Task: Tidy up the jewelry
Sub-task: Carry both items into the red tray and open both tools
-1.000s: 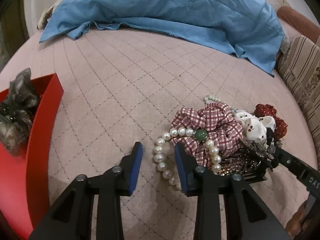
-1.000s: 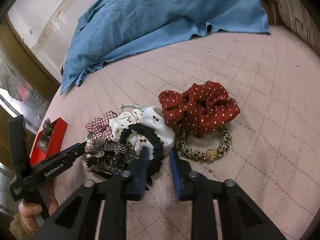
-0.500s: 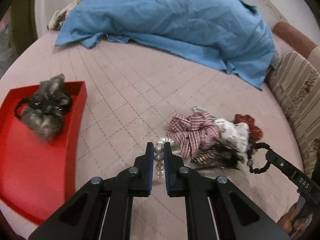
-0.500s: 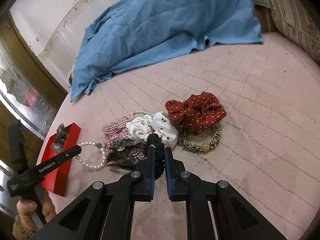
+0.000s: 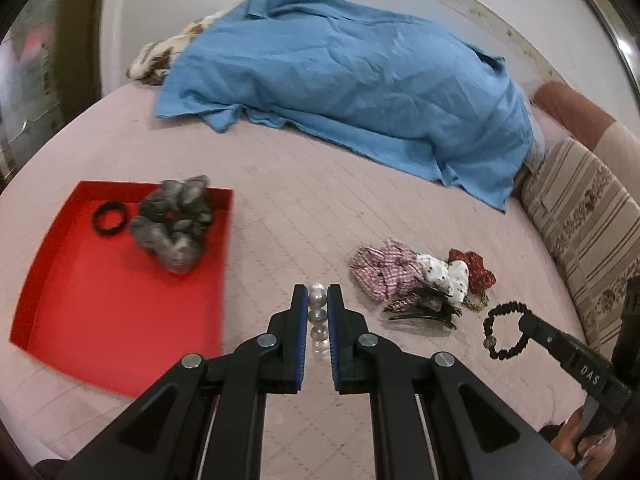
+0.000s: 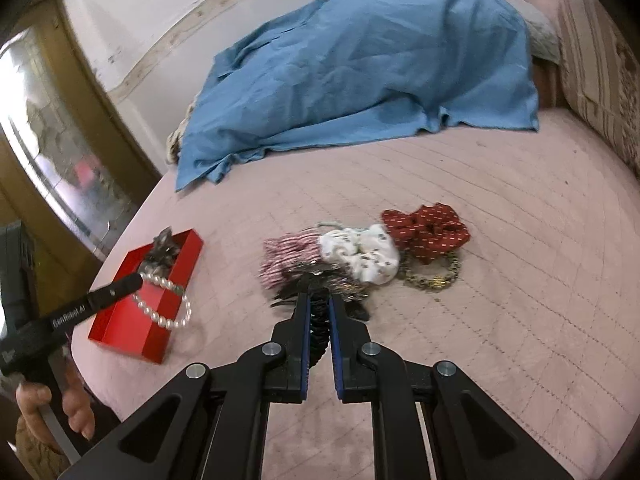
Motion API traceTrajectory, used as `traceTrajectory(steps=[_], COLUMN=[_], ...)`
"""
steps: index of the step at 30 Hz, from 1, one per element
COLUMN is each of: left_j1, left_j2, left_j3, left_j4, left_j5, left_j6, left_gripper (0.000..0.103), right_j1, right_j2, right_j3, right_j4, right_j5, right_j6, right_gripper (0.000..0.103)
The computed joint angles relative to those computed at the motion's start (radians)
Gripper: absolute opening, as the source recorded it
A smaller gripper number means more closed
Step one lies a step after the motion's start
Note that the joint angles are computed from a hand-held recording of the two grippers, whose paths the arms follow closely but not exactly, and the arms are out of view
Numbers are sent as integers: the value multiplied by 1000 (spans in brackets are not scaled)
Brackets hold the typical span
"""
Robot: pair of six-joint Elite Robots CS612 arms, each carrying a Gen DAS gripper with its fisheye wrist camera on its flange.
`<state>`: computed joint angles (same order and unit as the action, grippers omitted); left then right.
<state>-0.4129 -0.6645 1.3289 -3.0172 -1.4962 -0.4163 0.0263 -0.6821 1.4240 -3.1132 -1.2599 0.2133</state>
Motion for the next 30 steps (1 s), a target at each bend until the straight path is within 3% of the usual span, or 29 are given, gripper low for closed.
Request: traceTrajectory(steps=[11,21,30], left_j1=[53,117,154], left_j2=[-11,18,5], left_j3=[36,1,25], left_j4=[-69,6,115], left_j5=[65,118,138], left_j6=[-21,-62,-207], left_gripper=[9,9,9], right_j1=[59,136,201], right_j2=[8,74,151], right_j3=[-61,-226,-381], right_j4=[100,236,383], right_j5=[0,18,58], right_j6=[-115,-247,-342], right_gripper=[10,10,10])
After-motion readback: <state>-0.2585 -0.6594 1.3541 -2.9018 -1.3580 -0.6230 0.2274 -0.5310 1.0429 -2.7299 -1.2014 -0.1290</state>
